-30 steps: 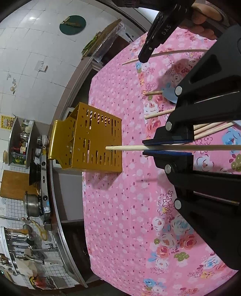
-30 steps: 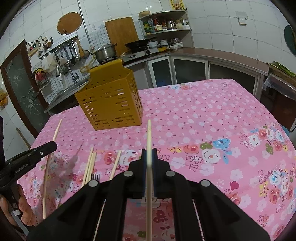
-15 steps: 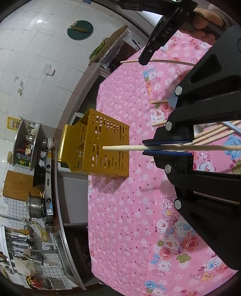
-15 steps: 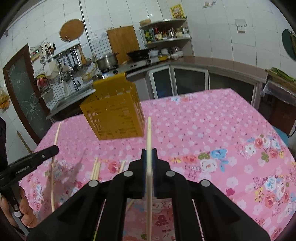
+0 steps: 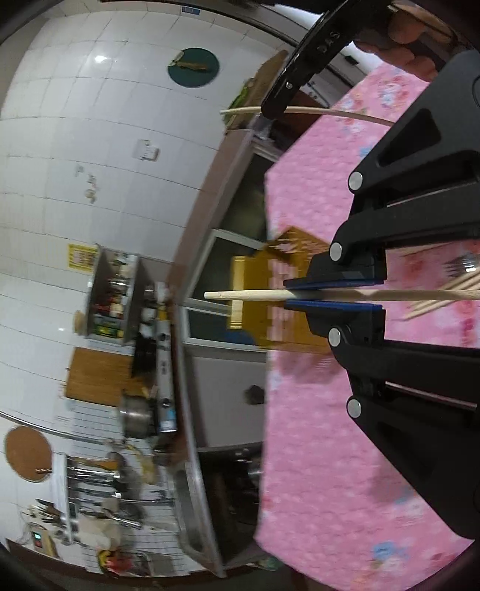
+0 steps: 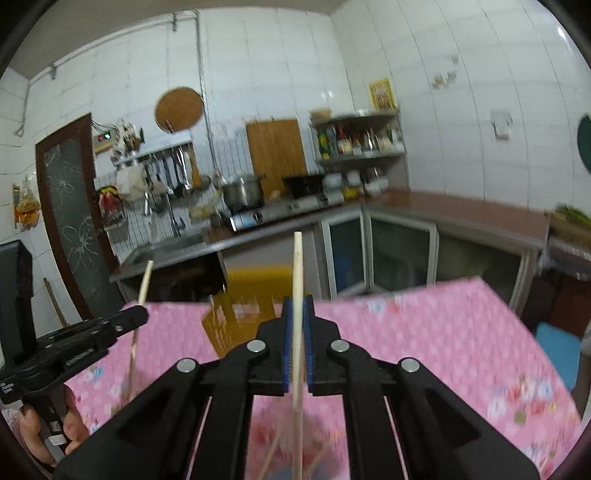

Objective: Organize utensils
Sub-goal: 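Lift the chopsticks with both tools and carry them toward the yellow basket, then lower both held chopsticks upright into the yellow basket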

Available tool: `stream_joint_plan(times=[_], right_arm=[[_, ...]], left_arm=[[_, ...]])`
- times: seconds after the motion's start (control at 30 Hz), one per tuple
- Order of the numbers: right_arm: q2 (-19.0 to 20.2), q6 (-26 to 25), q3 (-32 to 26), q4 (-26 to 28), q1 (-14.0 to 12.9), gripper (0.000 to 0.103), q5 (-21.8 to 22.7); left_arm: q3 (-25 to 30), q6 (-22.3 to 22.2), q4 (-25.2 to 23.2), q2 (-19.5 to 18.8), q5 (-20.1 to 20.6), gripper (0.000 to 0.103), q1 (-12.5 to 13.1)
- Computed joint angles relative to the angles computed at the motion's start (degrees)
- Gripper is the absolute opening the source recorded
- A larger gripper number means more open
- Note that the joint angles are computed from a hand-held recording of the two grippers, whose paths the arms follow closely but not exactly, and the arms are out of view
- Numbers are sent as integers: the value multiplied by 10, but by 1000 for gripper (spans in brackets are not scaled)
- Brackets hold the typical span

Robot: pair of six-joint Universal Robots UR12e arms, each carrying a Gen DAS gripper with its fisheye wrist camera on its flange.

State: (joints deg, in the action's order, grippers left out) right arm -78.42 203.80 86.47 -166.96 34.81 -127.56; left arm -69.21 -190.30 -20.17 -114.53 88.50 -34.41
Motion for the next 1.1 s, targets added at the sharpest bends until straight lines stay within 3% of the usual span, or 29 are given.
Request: stream_joint_plan(times=[0.37, 0.53, 0.7, 0.83, 1.0, 1.1], right_arm=[[78, -180, -95, -152, -18, 6, -3], [81, -149, -91, -167, -31, 6, 21], [88, -168, -96, -181, -36, 6, 11], [88, -160, -96, -178, -42, 6, 12], [98, -193, -107, -193, -42, 6, 16], [93, -160, -95, -194, -46, 6, 29]], left_arm=[[169, 23, 44, -105, 45, 4, 0], [207, 8, 37, -136, 36, 4, 5], [213, 14, 23, -144, 33, 4, 9], [215, 5, 17, -144, 12, 4, 15], [227, 7, 19, -150, -11, 4, 16], [234, 15, 17, -155, -17, 4, 15]])
